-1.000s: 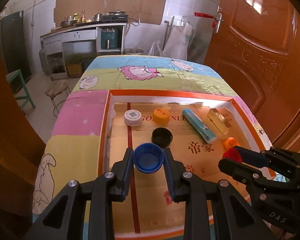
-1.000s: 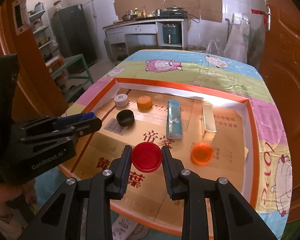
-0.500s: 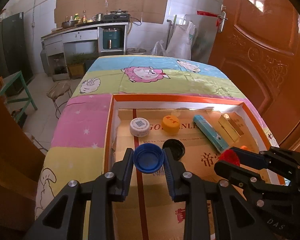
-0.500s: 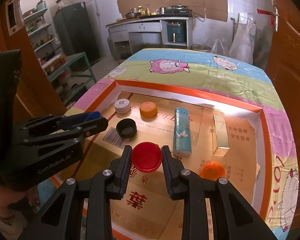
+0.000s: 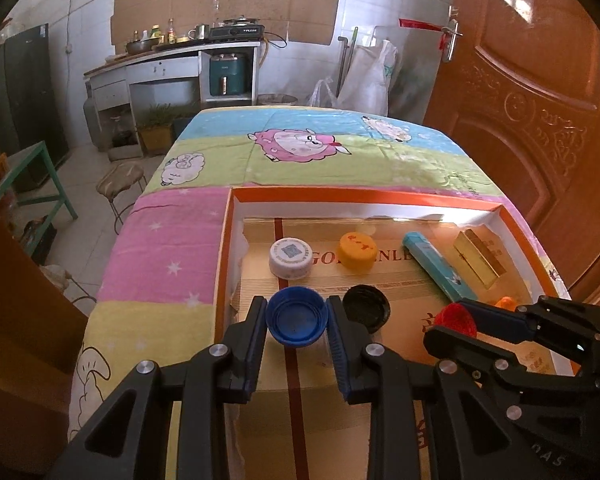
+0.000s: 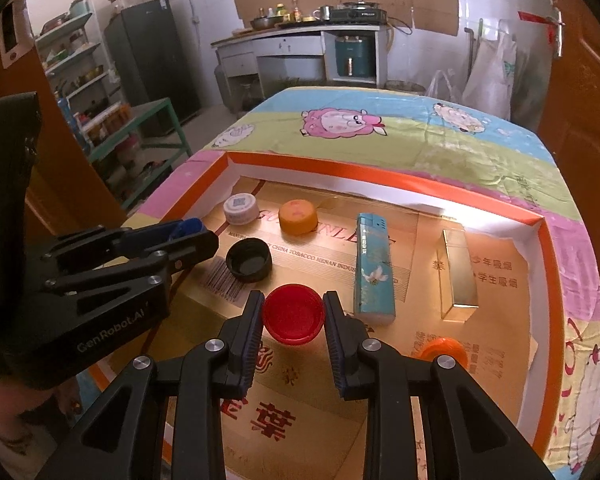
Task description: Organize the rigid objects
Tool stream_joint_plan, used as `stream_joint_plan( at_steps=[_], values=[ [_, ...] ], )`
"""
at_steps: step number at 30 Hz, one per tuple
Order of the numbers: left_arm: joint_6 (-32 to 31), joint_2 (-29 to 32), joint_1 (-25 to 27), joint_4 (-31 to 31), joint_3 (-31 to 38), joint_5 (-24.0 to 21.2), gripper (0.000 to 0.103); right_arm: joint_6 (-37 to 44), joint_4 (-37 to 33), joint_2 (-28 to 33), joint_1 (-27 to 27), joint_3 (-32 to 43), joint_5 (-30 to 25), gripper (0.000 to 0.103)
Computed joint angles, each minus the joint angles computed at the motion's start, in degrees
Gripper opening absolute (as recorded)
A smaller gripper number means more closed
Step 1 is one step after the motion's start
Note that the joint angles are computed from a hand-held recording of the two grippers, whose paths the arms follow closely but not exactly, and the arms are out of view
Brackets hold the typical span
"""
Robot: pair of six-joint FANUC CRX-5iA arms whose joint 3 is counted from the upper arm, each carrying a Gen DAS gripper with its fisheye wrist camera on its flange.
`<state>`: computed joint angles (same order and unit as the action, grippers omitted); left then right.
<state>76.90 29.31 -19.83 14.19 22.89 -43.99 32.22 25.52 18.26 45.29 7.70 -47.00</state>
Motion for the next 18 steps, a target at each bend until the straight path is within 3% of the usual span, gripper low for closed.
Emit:
stream_joint_plan(
  at_steps=[18],
  values=[
    [1.4, 0.9, -0.4, -3.2, 1.7, -1.1, 0.030, 1.0, -1.1, 1.3, -0.3, 1.3, -0.4, 0.031]
  ],
)
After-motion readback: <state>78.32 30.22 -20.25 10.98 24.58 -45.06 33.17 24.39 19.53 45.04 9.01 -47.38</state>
